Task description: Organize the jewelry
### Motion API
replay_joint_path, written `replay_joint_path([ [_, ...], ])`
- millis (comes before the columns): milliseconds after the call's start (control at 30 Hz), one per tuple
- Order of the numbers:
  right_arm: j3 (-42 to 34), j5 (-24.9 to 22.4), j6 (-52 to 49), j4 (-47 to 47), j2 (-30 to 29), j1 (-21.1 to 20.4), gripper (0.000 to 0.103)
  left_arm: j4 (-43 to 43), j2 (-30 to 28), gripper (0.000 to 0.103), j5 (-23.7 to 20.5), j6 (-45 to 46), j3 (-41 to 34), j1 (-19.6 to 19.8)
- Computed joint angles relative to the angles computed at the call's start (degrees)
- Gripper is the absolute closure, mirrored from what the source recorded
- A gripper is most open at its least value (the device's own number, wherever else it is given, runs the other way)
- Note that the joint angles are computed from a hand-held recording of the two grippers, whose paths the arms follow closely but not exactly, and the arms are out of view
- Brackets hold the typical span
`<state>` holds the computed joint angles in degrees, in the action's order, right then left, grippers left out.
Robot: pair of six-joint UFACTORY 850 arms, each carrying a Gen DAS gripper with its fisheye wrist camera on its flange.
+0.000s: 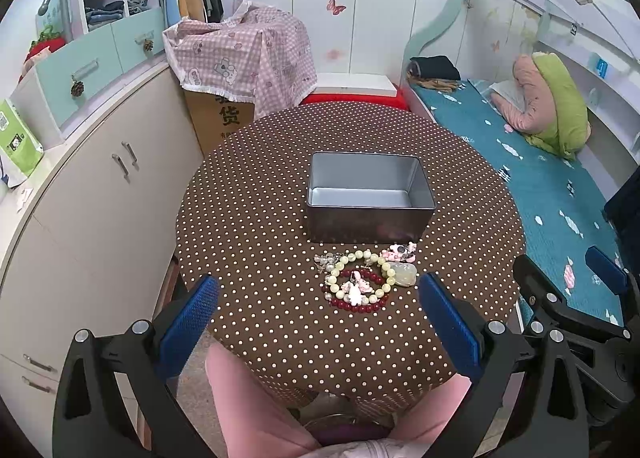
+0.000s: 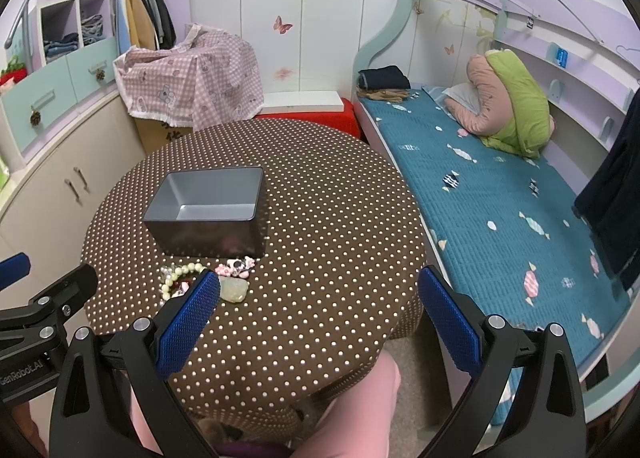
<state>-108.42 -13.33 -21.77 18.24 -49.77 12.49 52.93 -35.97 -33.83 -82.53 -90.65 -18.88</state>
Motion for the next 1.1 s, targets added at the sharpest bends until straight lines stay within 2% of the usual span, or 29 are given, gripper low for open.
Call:
replay_joint_path([
  [400,-0.43,-0.78,-1.74,1.75,-0.73,-0.11,0.007,-1.32,-0.18,0.007,0.18,1.23,0.06,0.20],
  [567,-1.75,-1.62,0.37,-1.22,-2.14,0.40,0.007,-7.16,-1.13,0.007,2.17,6.56,-0.44,1.57],
  [767,-7.21,-7.49,-2.44,1.93,-6.38,0.50,0.007,-14.49,-2.89,0.007,3.96,13.11,-1.19,3.40],
  [867,-9.96,-9.90,-4.00,3.45,-8.66,0.60,0.007,-21.33,-3.72,0.007,5.62,18.65,-1.28,4.78],
  [1000,-16.43,-16.32,-4.87,5.70,-13.34,0.42,0.007,-26.69,-4.96,0.007,6.58,23.19,-1.65,5.98],
  [1100,-18.94,-18.14,-5.93,7.13,-15.30,0.40,0.007,-32.10,-5.76,0.007,7.63,27.75,-1.85,6.91],
])
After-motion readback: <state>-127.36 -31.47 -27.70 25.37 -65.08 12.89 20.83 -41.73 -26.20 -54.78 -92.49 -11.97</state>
